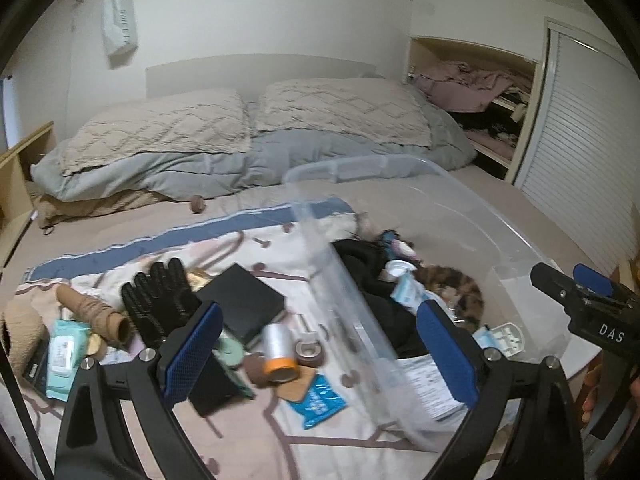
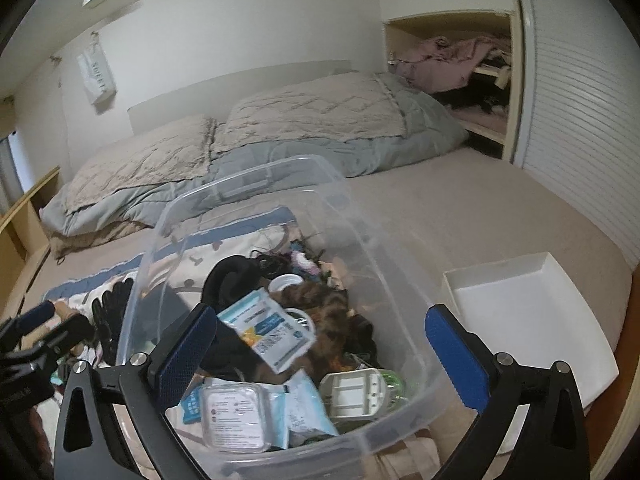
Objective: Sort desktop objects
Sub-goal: 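Withdraw both tools from the bin back over the scattered items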
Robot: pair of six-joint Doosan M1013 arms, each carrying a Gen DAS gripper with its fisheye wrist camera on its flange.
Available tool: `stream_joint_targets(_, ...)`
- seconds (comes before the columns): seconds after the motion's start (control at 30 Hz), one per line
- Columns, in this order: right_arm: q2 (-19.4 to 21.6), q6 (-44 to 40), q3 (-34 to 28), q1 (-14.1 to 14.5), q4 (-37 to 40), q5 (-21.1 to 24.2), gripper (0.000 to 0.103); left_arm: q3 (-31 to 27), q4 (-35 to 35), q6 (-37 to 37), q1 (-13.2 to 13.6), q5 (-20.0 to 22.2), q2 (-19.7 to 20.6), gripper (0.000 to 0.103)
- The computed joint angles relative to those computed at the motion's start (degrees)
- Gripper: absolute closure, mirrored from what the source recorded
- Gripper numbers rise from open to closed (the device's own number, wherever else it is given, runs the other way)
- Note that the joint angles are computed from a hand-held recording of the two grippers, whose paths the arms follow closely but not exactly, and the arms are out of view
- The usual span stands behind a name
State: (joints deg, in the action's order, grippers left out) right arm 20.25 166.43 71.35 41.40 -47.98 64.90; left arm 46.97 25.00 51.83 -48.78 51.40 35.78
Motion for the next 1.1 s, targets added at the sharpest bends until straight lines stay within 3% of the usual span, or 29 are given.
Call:
stream_joint_targets(0.47, 5.45, -6.64, -7.82, 2.10, 2.17, -3.78, 0.000, 9.30, 8.37, -8.63, 2.38, -0.70, -6.07, 0.004)
stream_joint_targets(1.1, 11.20, -15.69, -17.46, 4.21, 6.56, -6.51, 0.000, 17.63, 16.77, -19.24, 4.40, -0.64, -11.89, 0.004)
